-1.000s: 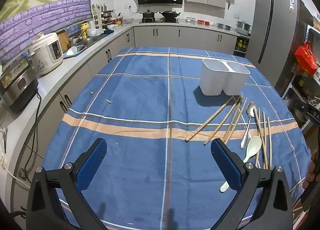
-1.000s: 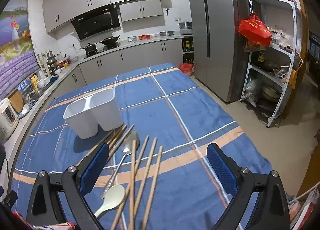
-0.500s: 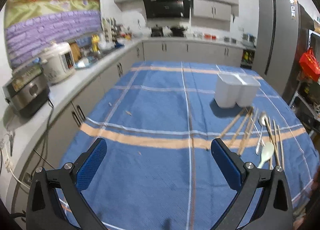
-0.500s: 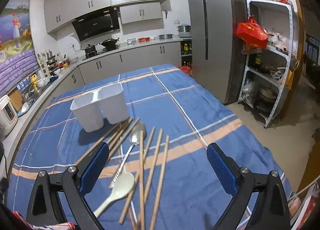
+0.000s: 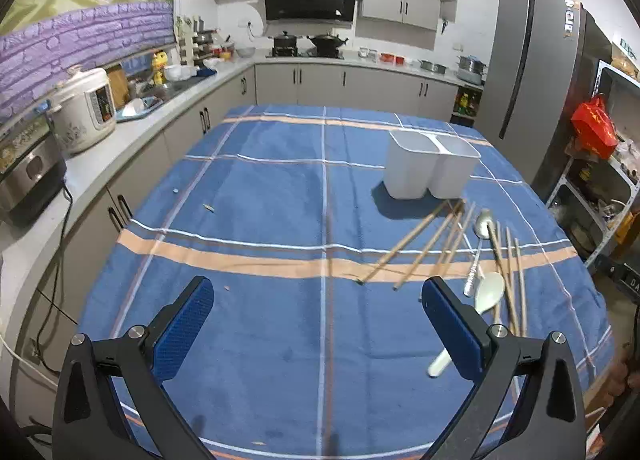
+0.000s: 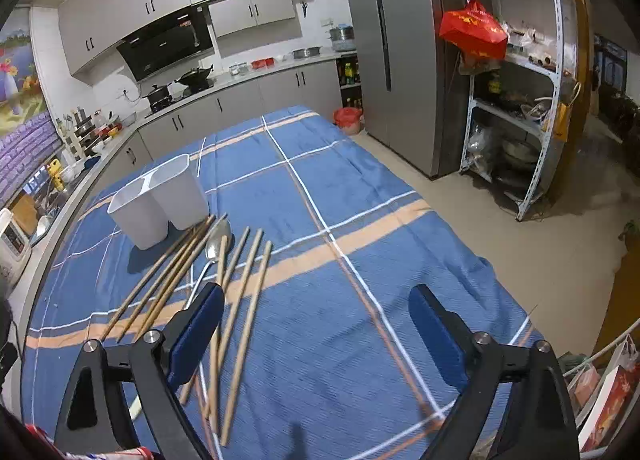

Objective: Organize utensils
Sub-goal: 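Move the left and right grippers down toward the loose wooden chopsticks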

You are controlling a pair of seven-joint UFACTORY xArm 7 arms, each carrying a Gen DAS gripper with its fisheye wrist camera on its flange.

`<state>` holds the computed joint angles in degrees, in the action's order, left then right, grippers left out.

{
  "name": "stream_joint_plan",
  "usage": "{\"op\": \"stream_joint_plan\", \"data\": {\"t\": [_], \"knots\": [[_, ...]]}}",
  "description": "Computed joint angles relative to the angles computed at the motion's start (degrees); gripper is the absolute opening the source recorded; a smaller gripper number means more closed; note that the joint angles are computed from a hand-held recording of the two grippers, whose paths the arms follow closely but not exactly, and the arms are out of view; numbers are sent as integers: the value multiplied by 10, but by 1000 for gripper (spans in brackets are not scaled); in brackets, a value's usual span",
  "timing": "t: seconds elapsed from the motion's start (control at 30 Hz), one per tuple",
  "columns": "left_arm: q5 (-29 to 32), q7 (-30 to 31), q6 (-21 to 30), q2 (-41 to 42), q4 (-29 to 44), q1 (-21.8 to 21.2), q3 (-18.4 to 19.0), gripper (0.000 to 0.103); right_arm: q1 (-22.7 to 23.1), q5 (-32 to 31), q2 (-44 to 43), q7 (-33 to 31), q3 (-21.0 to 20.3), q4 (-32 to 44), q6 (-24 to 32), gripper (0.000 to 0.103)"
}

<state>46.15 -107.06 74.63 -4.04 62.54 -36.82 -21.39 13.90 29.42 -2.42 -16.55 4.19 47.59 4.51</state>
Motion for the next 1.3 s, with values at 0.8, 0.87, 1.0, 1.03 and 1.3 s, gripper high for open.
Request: {"op": "stream_joint_plan", "data": {"t": [0.8,0.87,1.0,1.03,1.3], "knots": [[27,74,-368,48,-27,68,68,101,-39,207,92,-277,32,117,220,89],[19,96,-419,80,-17,72,74,99,-37,180,112,-246,38,136,219,89],[-42,192,-460,148,28,62,87,78,-36,119,149,-193,47,171,220,80],[-55,221,-453,158,39,58,90,74,-32,94,163,-171,47,182,219,74],[-55,315,-394,156,62,63,147,73,-17,-72,212,-43,47,220,203,67]]}}
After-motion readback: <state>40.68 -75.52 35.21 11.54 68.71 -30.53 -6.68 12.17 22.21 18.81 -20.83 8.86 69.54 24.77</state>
